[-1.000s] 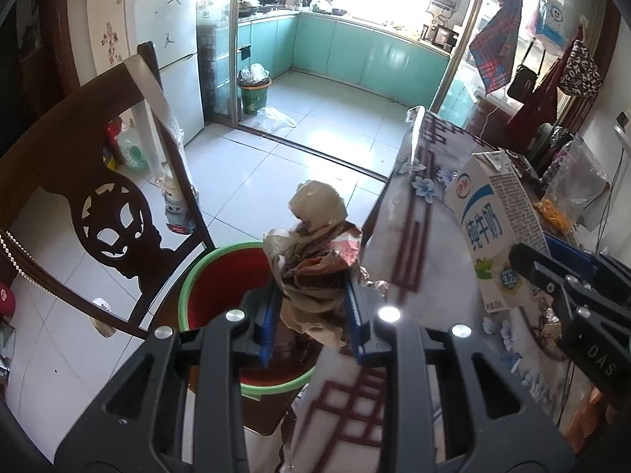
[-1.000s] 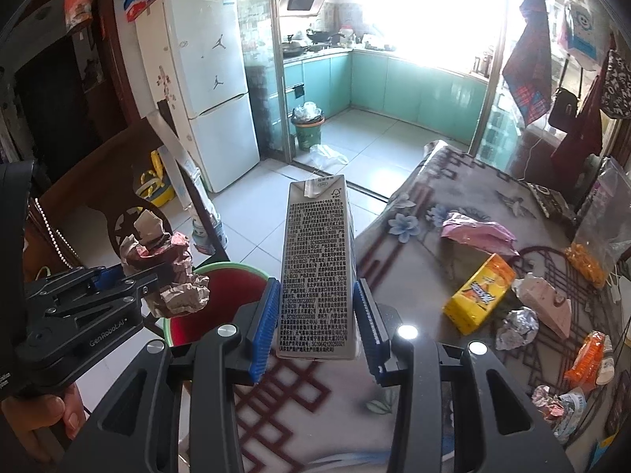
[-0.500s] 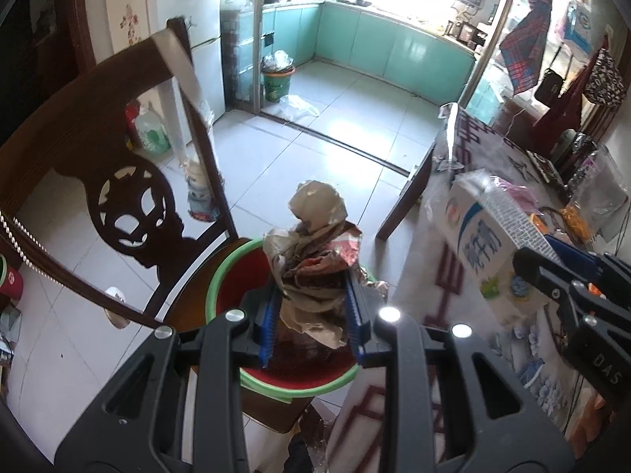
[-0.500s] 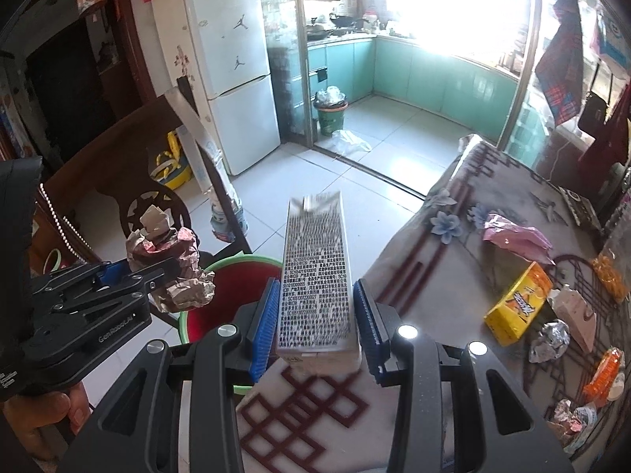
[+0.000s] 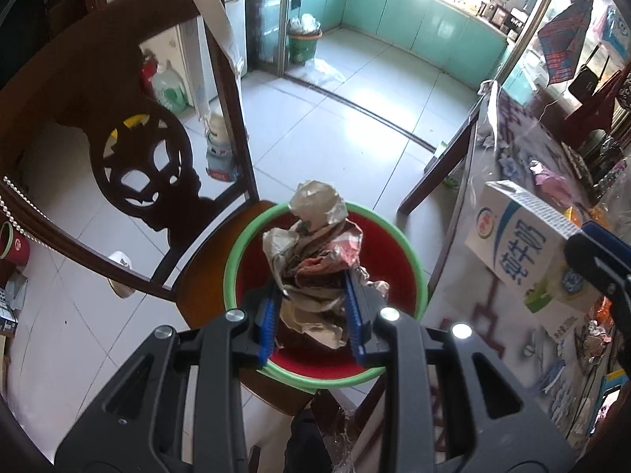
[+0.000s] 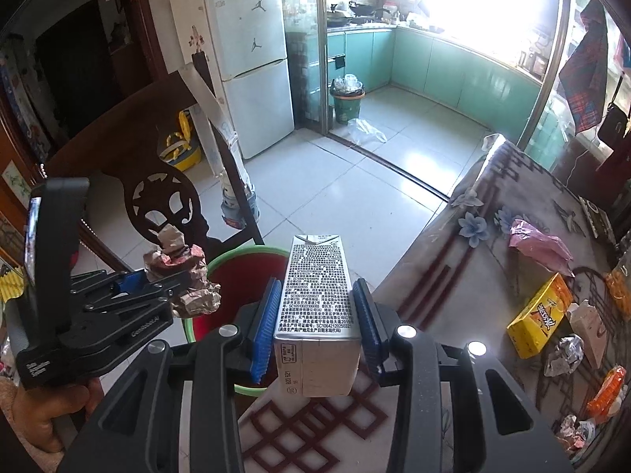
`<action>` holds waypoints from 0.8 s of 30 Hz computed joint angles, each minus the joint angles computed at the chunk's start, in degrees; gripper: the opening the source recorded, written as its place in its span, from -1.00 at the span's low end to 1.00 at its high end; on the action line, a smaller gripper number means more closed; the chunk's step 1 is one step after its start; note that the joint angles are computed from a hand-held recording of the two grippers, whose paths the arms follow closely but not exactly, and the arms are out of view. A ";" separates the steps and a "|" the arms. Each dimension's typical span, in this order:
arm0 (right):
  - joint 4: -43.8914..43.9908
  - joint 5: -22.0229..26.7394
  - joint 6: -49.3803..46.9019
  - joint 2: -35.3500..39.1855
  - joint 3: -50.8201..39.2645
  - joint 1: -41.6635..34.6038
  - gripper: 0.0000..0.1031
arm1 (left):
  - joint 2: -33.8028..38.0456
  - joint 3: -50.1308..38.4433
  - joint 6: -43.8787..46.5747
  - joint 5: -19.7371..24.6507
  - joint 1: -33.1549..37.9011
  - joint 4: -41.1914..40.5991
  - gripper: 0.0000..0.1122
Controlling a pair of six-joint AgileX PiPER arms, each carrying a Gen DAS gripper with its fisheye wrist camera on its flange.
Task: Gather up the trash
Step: 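Open left tool to drop paper into bucket while right tool drops carton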
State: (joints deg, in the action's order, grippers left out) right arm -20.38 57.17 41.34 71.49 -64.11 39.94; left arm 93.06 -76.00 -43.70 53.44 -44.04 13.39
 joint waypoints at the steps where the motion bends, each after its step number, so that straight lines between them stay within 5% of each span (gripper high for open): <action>1: 0.23 -0.20 -0.22 0.33 -0.03 -0.27 -0.28 | 0.45 -0.06 0.28 -0.10 0.20 -0.33 -0.49; 21: 1.96 -2.32 -2.30 1.43 -0.30 -1.58 -0.28 | 3.44 -0.56 1.17 0.14 1.06 -0.49 -0.49; 24: 2.48 -2.65 -2.55 1.14 -0.22 -1.59 -0.24 | 3.32 -0.92 -0.74 0.79 0.16 1.79 -0.10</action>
State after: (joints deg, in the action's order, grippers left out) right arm -17.91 54.52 38.80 72.63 -64.33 38.35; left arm 96.38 -76.92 -44.44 54.23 -43.88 15.18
